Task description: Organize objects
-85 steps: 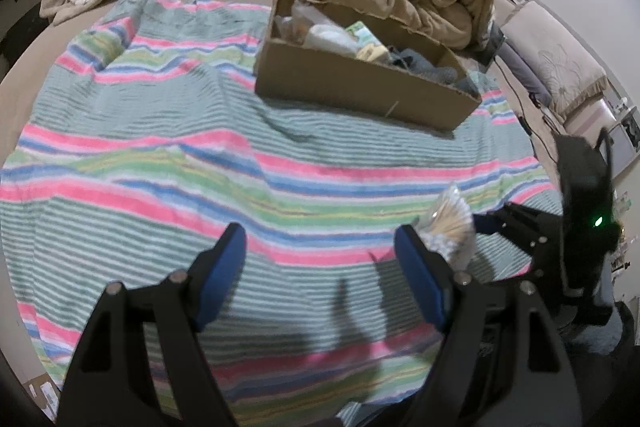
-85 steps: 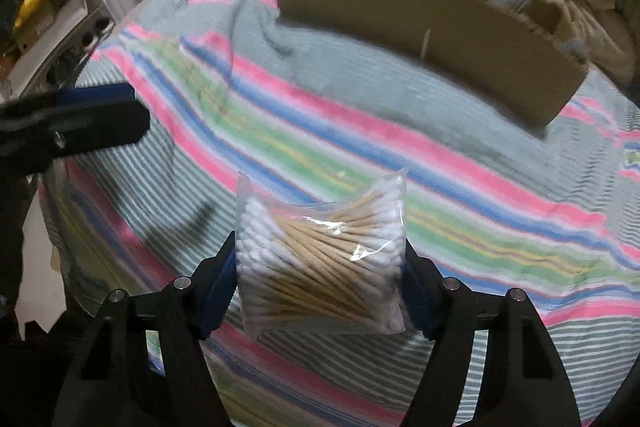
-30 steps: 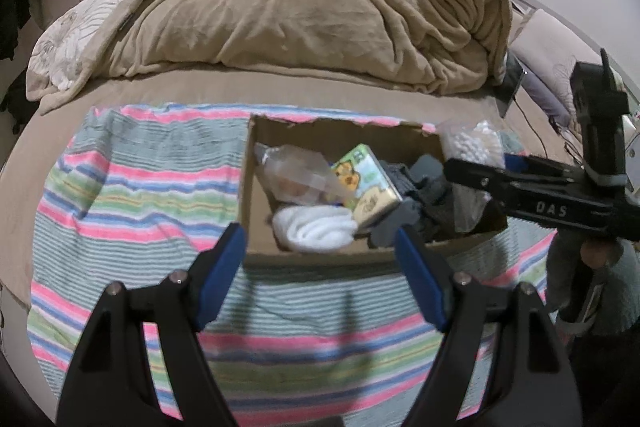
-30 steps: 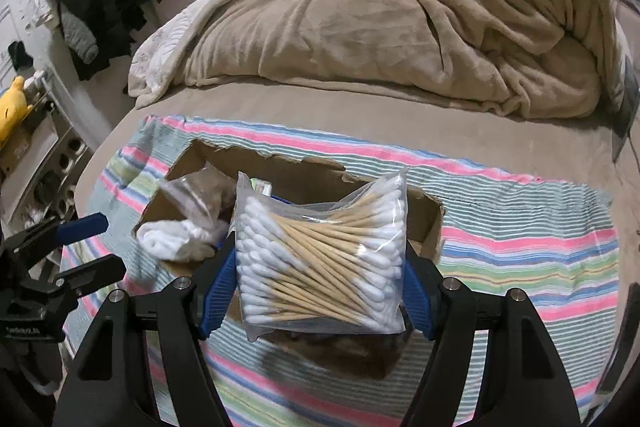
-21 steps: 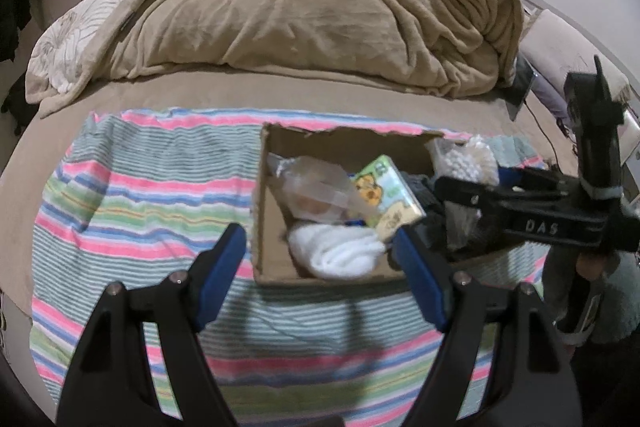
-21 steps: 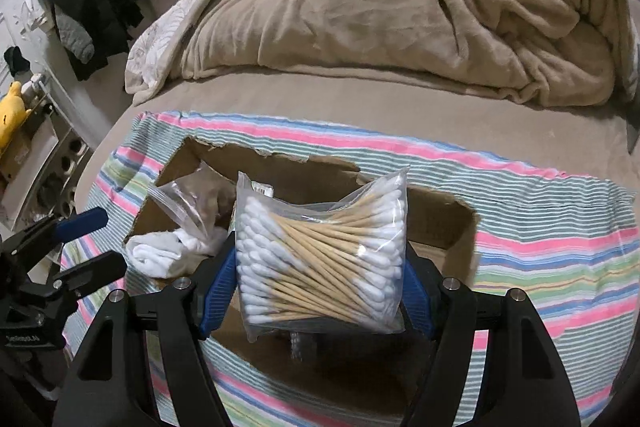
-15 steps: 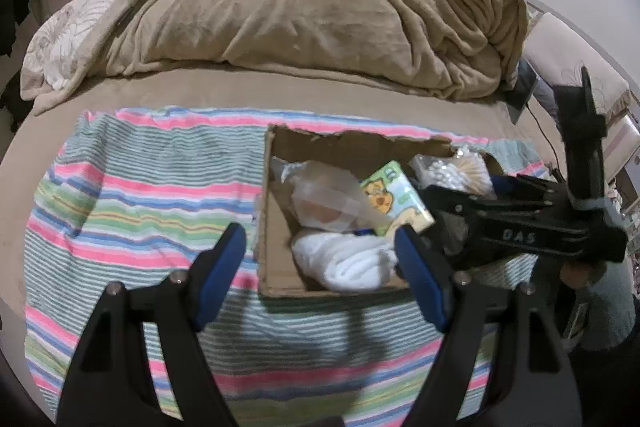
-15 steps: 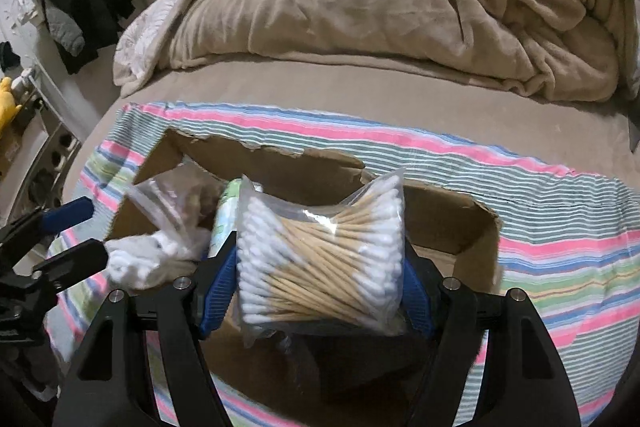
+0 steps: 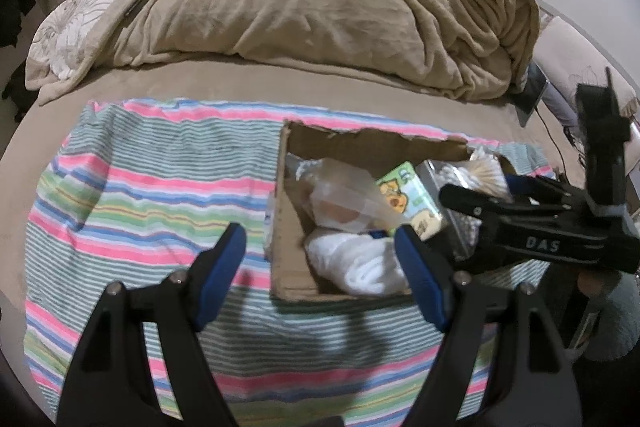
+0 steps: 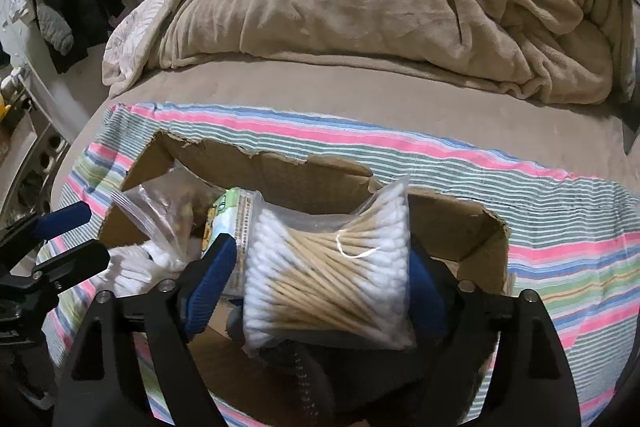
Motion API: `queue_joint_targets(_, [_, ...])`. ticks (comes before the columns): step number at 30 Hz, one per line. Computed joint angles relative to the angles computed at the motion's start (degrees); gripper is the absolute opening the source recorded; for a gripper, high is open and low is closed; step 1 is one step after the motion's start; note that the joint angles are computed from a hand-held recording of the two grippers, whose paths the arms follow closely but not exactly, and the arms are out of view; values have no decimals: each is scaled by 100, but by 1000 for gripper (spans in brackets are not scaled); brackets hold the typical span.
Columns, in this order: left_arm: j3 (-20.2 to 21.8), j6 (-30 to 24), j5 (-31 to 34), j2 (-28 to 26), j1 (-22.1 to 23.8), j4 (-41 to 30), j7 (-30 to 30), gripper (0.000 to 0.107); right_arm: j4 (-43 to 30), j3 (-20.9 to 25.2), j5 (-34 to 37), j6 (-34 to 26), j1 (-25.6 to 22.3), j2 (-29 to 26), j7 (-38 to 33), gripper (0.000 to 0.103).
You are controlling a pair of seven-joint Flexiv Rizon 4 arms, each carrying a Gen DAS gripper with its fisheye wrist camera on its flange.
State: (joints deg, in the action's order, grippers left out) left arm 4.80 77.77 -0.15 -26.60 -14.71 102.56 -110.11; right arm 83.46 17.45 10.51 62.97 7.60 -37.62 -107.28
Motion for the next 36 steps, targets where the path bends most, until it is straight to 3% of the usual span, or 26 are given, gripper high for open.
queue_joint_targets(15, [293,-382,726,337,-396,37,-688,78,642,119,301,213,-206,615,-237,85])
queue_joint_targets(28, [113,-683,1140,579,-426,166,-1308,78,1301,142,724,333,-324,1229,-609,85])
queue_joint_targets(36, [165,-1008,1780,771,-676,115,-1865,78,1732,157,1082,464,-358,1681,-943,85])
